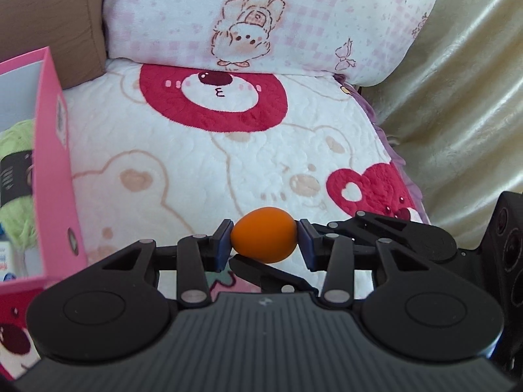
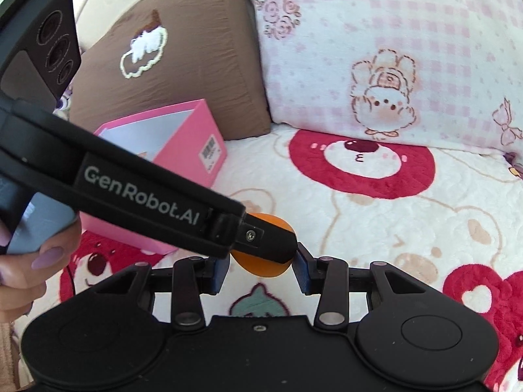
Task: Organize objects
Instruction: 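Carry the orange sponge with the left tool over the pink box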
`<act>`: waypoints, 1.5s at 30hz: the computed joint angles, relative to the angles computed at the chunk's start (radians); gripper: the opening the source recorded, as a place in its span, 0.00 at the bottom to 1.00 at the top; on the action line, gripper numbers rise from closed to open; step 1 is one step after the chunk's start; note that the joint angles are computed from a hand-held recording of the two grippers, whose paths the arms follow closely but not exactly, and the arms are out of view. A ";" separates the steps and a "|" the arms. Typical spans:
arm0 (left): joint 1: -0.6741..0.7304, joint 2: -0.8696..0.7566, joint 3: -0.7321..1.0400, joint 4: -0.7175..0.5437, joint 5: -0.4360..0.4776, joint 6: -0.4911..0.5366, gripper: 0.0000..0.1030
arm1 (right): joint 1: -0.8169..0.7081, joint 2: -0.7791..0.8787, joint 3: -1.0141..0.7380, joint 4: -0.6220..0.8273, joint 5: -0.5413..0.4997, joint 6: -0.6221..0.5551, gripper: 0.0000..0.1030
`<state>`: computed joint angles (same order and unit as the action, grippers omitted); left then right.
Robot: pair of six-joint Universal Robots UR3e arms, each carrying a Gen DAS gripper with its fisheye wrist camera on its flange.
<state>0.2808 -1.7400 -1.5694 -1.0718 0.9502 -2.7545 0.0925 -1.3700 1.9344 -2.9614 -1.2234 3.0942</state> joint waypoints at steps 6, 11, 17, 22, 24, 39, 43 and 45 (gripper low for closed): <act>0.111 0.133 -0.024 -0.209 -0.057 0.113 0.39 | 0.076 -0.093 -0.009 0.089 -0.040 0.005 0.45; 0.208 0.230 -0.013 -0.407 -0.076 0.246 0.39 | 0.129 -0.150 -0.023 0.158 -0.053 0.006 0.45; 0.317 0.346 0.017 -0.626 -0.061 0.398 0.39 | 0.180 -0.192 -0.085 0.287 -0.035 0.045 0.45; 0.450 0.423 0.048 -0.830 -0.088 0.564 0.38 | 0.224 -0.187 -0.200 0.432 -0.032 0.078 0.45; 0.515 0.456 0.057 -0.909 -0.113 0.649 0.38 | 0.254 -0.172 -0.269 0.489 -0.056 0.072 0.45; 0.776 0.520 0.176 -1.171 -0.227 0.874 0.39 | 0.424 0.010 -0.651 0.623 -0.229 0.075 0.45; 0.825 0.456 0.239 -1.211 -0.272 0.901 0.39 | 0.460 0.094 -0.773 0.630 -0.266 0.072 0.45; 0.833 0.425 0.257 -1.197 -0.291 0.885 0.39 | 0.472 0.148 -0.853 0.644 -0.275 0.082 0.46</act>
<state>1.1133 -1.3147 -1.3129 -2.2693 0.6596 -1.8700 0.5647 -1.2223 1.0813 -2.3179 -1.4987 3.1758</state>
